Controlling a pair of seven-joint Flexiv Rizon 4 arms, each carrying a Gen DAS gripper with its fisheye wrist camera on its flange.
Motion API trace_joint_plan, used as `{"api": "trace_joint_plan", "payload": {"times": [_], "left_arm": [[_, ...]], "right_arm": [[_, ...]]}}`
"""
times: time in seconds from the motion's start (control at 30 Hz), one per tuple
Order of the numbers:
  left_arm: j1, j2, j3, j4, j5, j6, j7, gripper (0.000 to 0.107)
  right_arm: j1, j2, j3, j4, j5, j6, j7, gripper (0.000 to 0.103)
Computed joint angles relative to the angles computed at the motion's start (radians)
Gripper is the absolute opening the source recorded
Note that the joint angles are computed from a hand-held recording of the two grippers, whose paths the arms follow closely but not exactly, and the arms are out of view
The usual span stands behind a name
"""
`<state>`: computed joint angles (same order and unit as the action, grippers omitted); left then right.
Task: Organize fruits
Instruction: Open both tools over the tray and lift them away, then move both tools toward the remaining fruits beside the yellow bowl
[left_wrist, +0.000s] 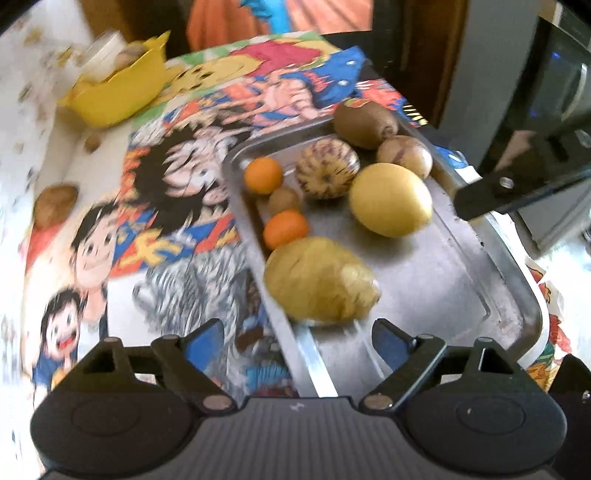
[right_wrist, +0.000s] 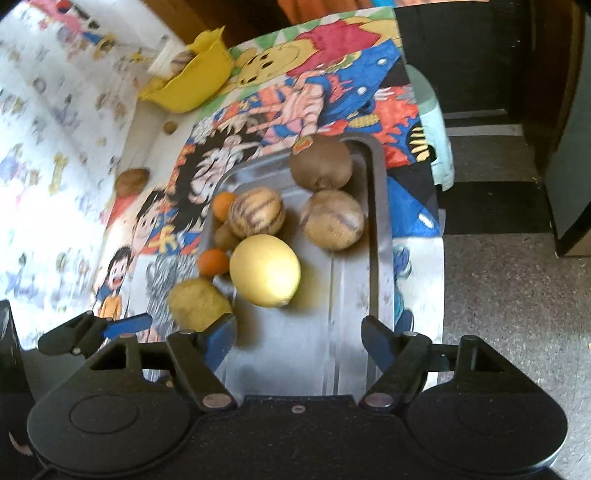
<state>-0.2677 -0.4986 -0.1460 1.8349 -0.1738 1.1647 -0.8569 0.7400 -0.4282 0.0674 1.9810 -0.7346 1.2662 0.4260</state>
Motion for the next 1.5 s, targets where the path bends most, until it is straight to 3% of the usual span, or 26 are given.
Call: {"api": "trace_joint_plan", "payload": {"times": [0.13, 0.23, 0.5, 0.6, 0.77, 1.0, 1.13, 1.33, 1.5], "left_arm": [[-0.025, 0.037, 0.051, 0.01, 0.037, -0.058, -0.082, 0.098], [-0.032, 0.067, 0.082, 0.014, 0.076, -0.119, -0.145, 0.102], [-0.038, 0.129, 0.129, 0.006, 0.205, -0.259, -0.303, 0.102], [-0.035, 0.138, 0.135, -0.007, 0.252, -0.32, -0.35, 0.102], [-0.035, 0.156, 0.152, -0.014, 0.333, -0.34, -0.446, 0.102], [-0.024, 0.185, 0.173, -0.039, 0.432, -0.351, -0.577, 0.102], [-0.006, 0.191, 0.181, -0.064, 0.46, -0.368, -0.648, 0.102], [0.02, 0.164, 0.192, -0.105, 0.496, -0.329, -0.722, 0.102], [0.041, 0.112, 0.192, -0.149, 0.467, -0.256, -0.754, 0.102]], "right_arm": [[-0.045, -0.012, 0.114, -0.041, 0.15, -0.061, -0.154, 0.092], [-0.068, -0.027, 0.194, -0.088, 0.305, -0.124, -0.273, 0.094], [-0.057, -0.055, 0.25, -0.148, 0.517, -0.119, -0.401, 0.101], [-0.049, -0.072, 0.26, -0.184, 0.555, -0.135, -0.468, 0.101], [-0.029, -0.095, 0.248, -0.231, 0.577, -0.132, -0.551, 0.102], [-0.014, -0.12, 0.215, -0.305, 0.56, -0.161, -0.646, 0.102], [0.021, -0.12, 0.157, -0.316, 0.496, -0.146, -0.637, 0.102], [0.108, -0.108, 0.001, -0.29, 0.271, -0.102, -0.504, 0.102], [0.154, -0.105, -0.099, -0.285, 0.031, -0.143, -0.372, 0.102]]}}
